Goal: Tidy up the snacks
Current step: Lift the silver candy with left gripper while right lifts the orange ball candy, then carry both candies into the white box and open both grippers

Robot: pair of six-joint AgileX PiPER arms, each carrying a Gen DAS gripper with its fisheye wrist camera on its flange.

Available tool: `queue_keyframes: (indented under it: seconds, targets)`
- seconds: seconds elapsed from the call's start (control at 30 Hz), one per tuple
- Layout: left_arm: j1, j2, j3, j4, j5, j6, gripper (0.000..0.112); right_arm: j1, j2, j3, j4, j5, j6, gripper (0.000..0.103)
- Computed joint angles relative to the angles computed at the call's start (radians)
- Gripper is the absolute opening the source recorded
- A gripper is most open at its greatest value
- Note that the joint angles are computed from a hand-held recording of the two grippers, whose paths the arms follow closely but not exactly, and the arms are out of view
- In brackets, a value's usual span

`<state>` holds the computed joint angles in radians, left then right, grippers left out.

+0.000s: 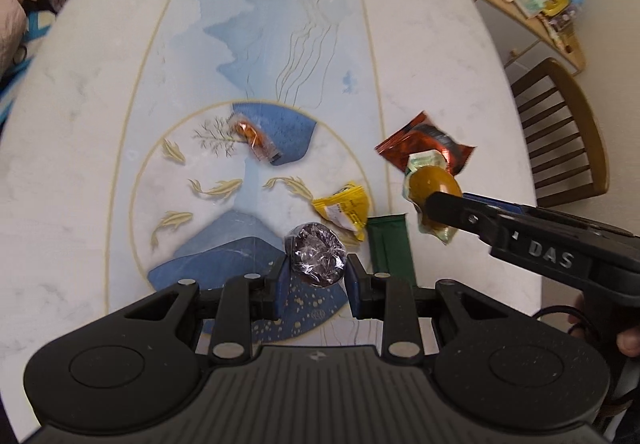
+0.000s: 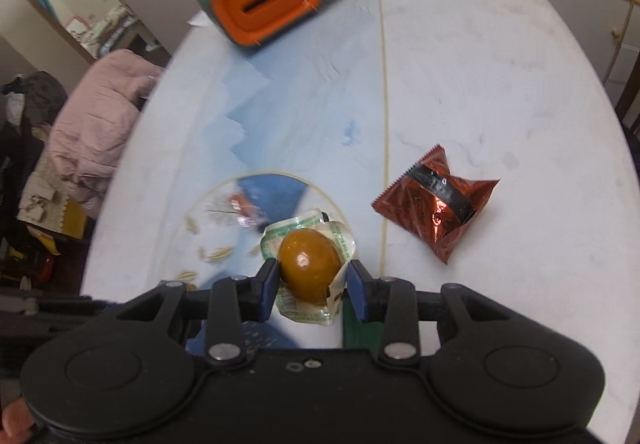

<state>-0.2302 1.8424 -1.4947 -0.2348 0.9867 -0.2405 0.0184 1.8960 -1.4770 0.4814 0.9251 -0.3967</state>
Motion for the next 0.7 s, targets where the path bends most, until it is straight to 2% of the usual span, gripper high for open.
queue_keyframes:
  seconds: [0.3, 0.7]
  targets:
    - [0.005, -0.239, 0.056, 0.011, 0.062, 0.018, 0.028, -0.011, -0.270, 0.111, 0.031, 0.059, -0.020, 0.035]
    - [-0.087, -0.497, 0.082, 0.086, 0.232, -0.013, 0.028, -0.022, -0.619, 0.238, 0.031, 0.183, 0.016, 0.033]
